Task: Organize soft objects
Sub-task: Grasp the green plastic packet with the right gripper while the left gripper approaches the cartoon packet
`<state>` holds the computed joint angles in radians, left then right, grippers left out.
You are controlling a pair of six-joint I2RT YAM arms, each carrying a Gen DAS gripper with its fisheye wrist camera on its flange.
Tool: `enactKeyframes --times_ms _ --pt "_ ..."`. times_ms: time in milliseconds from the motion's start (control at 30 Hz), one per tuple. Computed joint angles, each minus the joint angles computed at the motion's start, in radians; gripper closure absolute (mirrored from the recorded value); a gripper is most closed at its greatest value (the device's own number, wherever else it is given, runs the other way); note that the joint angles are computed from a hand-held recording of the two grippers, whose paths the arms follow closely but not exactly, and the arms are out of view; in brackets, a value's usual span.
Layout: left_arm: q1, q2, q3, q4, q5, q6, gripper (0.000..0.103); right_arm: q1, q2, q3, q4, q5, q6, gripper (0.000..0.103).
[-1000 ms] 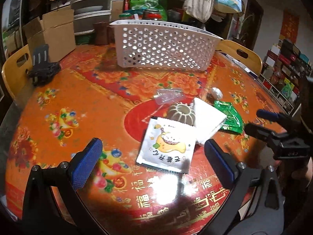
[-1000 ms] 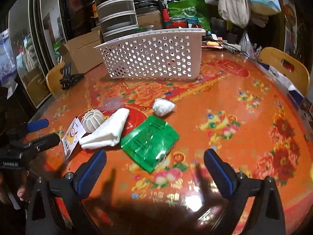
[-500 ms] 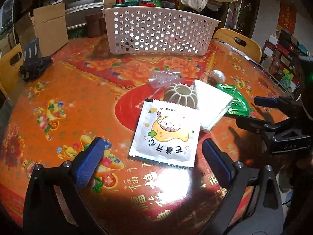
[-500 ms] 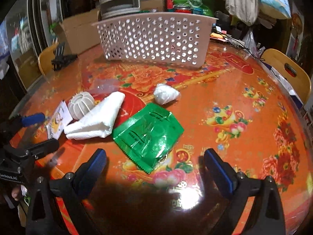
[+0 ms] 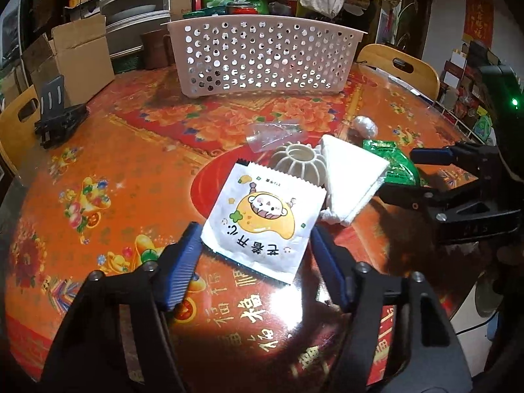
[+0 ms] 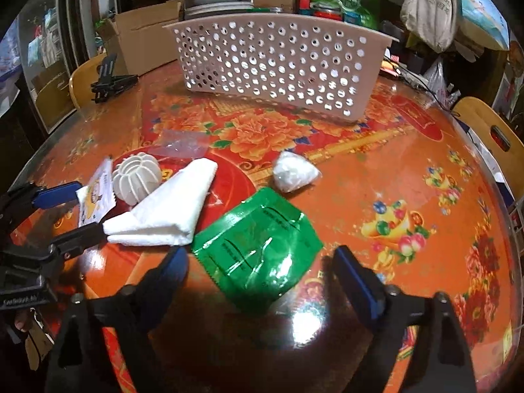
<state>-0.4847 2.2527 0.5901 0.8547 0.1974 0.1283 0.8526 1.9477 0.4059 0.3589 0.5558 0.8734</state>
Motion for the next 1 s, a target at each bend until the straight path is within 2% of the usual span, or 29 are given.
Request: enactKeyframes --times_ms 100,333,400,467,500,567,700,1000 --pt "0.003 0.004 -0.007 0.020 0.006 0.004 0.048 0.021 -0.006 -0.016 0.017 0.031 0.016 0.036" --pt "0.024 0.009 -0.018 0.043 0.042 0.006 0.059 0.041 -0.014 -0.037 0.039 0.049 0.024 0.050" --pt "0.031 0.006 -0.026 0.053 0.065 0.005 0.067 0.042 -0.017 -0.054 0.067 0.048 0.026 0.057" --pt "0.029 0.001 -0.031 0.053 0.076 0.008 0.079 0.038 -0.026 -0.080 0.106 0.043 0.034 0.066" --pt "0.025 0.000 -0.034 0.058 0.071 0.008 0.079 0.032 -0.032 -0.102 0.142 0.033 0.037 0.070" --pt "0.024 0.001 -0.038 0.067 0.071 0.009 0.081 0.038 -0.036 -0.116 0.161 0.034 0.046 0.074" --pt "0.038 -0.004 -0.049 0.079 0.098 0.005 0.084 0.083 -0.044 -0.106 0.121 0.070 0.087 0.082" --pt "0.062 -0.039 -0.102 0.128 0.118 0.002 0.089 0.151 -0.114 -0.135 0.082 0.128 0.152 0.085"
